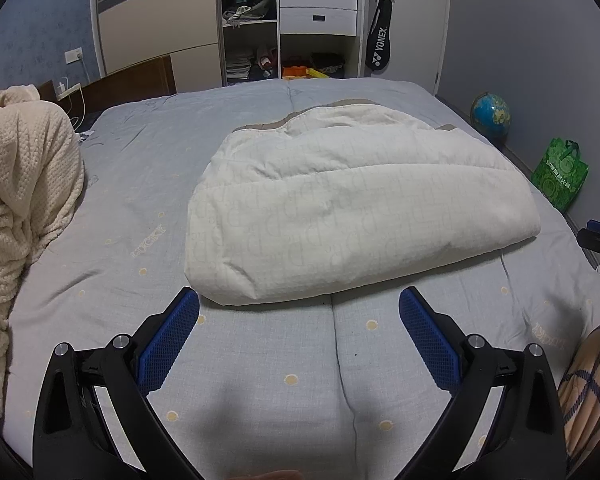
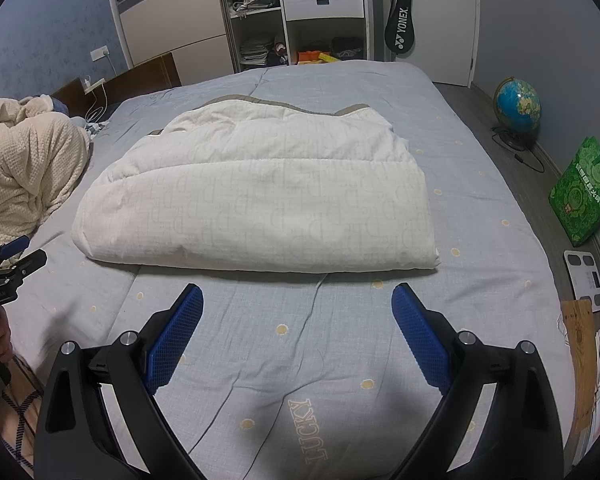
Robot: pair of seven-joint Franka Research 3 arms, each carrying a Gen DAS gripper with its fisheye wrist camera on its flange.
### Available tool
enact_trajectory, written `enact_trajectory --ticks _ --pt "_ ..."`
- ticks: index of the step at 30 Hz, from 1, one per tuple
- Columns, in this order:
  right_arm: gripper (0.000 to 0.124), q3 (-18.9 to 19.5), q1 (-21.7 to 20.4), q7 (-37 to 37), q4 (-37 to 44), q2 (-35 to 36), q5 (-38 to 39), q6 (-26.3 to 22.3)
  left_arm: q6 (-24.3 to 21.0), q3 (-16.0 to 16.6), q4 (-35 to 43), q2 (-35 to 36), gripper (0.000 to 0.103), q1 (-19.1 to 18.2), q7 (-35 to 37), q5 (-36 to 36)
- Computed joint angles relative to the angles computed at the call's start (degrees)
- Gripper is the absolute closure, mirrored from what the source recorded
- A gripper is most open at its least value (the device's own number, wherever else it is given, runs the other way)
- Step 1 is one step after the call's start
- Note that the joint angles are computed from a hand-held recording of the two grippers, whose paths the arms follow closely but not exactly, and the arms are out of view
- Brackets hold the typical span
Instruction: Fold large clothes
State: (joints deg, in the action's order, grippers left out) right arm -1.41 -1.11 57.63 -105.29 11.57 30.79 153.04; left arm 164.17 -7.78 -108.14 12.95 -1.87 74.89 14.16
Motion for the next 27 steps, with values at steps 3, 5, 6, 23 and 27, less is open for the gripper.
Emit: enact_trajectory --ticks 3,5,6,23,27 --pt "0.033 0.0 0.0 -0.1 0.0 0.0 -0.1 0.0 0.1 0.0 0.0 -0.1 0.007 0.0 -0.2 0.1" --pt "0.033 0.0 0.0 -0.1 0.0 0.0 -0.2 0.0 0.1 -0.1 0.0 -0.1 0.007 0.0 -0.1 0.0" --pt "0.033 0.0 0.0 -0.2 0.0 0.0 -0.2 0.1 0.1 -0.1 0.0 -0.1 0.007 0.1 0.0 -0.1" --pt "0.033 0.0 0.0 -0.3 0.0 0.1 -0.2 0.0 1.1 -0.9 -0.5 -0.4 0.007 0.7 1.3 -1.7" --pt "0.033 0.0 -0.1 -0.3 0.0 0.1 -0.2 0.0 0.9 -0.6 -0.3 -0.3 0.007 0.3 1.1 -1.5"
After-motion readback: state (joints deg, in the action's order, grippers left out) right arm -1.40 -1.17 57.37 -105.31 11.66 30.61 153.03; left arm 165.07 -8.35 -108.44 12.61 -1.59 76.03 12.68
